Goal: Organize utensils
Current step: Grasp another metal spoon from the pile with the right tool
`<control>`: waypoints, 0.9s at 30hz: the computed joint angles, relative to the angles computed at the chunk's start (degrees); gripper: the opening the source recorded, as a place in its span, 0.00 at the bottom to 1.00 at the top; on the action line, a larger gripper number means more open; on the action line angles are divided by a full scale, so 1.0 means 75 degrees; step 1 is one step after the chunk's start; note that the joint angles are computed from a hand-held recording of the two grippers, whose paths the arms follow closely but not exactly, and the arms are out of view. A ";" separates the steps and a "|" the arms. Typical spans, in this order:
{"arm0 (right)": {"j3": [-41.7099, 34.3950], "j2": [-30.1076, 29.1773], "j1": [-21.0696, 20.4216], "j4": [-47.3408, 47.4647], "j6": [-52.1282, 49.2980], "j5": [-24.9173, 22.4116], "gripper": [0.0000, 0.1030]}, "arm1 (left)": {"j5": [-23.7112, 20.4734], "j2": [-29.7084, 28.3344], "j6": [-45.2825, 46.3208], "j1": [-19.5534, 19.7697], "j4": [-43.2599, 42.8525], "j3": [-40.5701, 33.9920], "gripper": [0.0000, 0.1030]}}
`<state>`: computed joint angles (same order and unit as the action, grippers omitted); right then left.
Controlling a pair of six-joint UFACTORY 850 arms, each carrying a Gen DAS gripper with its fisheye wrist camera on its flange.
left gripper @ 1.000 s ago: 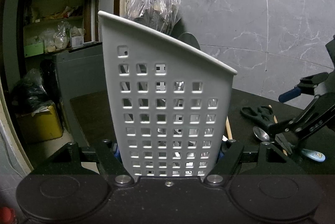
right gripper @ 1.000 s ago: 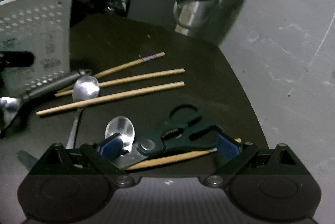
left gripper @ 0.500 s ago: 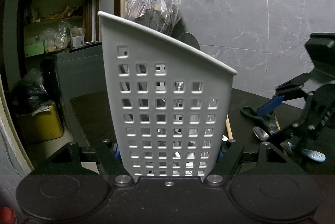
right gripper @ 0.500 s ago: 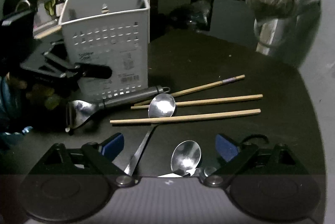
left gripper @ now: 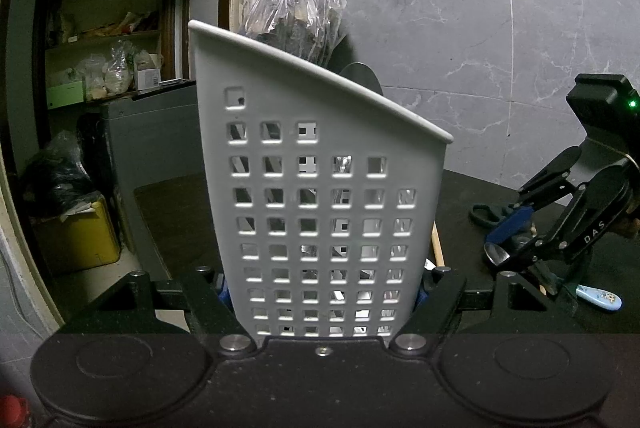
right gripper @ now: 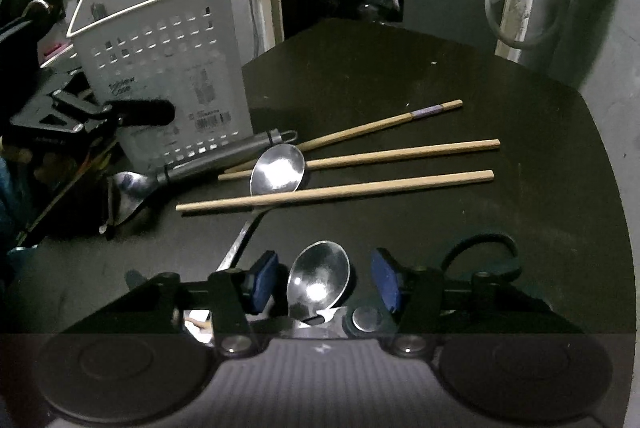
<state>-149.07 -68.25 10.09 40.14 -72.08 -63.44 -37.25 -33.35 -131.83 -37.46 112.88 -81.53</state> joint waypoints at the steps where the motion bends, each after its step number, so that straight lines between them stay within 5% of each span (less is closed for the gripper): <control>1: -0.0068 -0.0027 0.0005 -0.0070 0.0040 -0.0029 0.56 | 0.0000 0.0000 0.0000 0.0000 0.0000 0.0000 0.73; 9: 0.1453 0.0854 0.0061 -0.0087 -0.0235 0.0727 0.53 | -0.0002 0.0000 -0.0003 -0.0001 0.0006 0.0002 0.73; 17: 0.2334 0.1321 0.0111 0.0297 -0.0357 0.1225 0.34 | 0.0004 0.0014 -0.0016 0.0001 0.0007 0.0018 0.73; 27: 0.4238 0.2366 0.0251 0.1246 -0.1323 0.2729 0.33 | -0.0003 0.0019 -0.0028 0.0002 0.0025 0.0030 0.73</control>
<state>-117.28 -50.51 11.98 49.48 -82.00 -42.97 -37.27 -33.20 -132.04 -37.45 113.07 -81.30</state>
